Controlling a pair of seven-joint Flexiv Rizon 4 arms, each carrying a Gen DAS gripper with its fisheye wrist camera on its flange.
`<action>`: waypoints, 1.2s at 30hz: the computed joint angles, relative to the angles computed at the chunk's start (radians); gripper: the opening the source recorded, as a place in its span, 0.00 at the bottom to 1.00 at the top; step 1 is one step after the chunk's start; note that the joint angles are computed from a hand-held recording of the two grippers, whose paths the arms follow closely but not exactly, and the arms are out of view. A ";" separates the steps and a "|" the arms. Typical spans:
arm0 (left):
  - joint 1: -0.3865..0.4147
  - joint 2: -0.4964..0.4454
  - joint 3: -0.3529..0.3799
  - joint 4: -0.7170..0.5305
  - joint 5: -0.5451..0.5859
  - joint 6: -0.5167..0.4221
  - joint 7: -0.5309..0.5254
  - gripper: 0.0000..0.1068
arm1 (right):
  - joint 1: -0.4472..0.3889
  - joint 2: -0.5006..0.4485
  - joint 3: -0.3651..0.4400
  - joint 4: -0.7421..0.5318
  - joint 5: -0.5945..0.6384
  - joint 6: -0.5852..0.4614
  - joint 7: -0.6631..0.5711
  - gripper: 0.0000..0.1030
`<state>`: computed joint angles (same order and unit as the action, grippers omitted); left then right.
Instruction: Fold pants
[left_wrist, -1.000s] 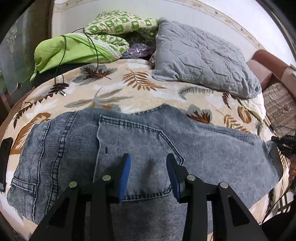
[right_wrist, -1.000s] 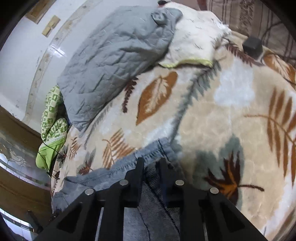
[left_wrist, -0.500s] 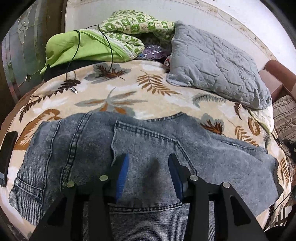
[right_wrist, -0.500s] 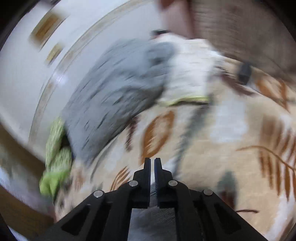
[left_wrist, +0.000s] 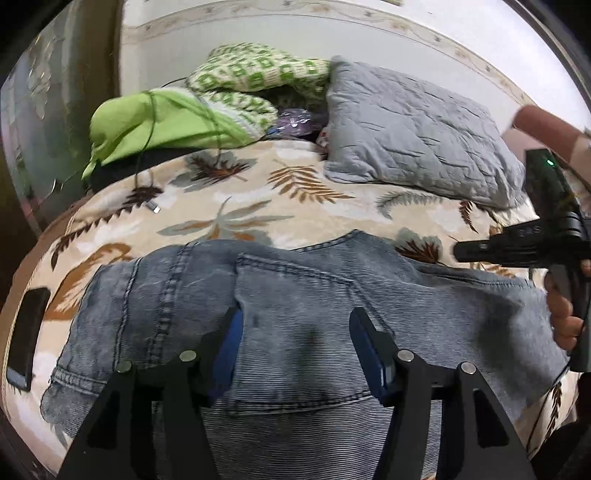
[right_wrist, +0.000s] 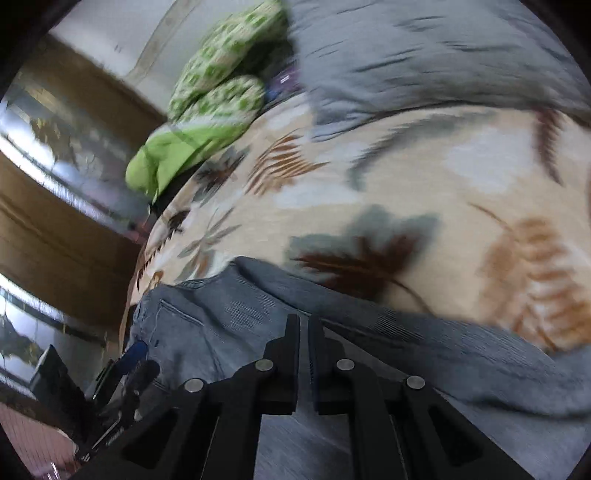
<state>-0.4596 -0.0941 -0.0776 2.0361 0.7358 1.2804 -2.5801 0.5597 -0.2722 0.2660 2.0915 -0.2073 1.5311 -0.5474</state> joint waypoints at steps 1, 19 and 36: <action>0.002 0.000 0.001 0.002 -0.005 -0.004 0.002 0.57 | -0.010 -0.027 0.023 -0.038 0.002 -0.021 -0.028 0.06; 0.023 0.001 0.007 0.038 -0.105 0.055 0.116 0.57 | 0.038 -0.166 0.022 -0.299 0.028 -0.299 -0.286 0.06; 0.007 -0.010 0.007 -0.002 -0.030 -0.010 0.063 0.57 | 0.287 0.045 -0.271 -0.113 -0.804 -0.508 0.340 0.08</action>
<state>-0.4524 -0.1037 -0.0706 2.0337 0.7061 1.2701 -2.5168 0.8463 -0.2269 -0.0050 1.9786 -1.0113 1.0227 -0.2073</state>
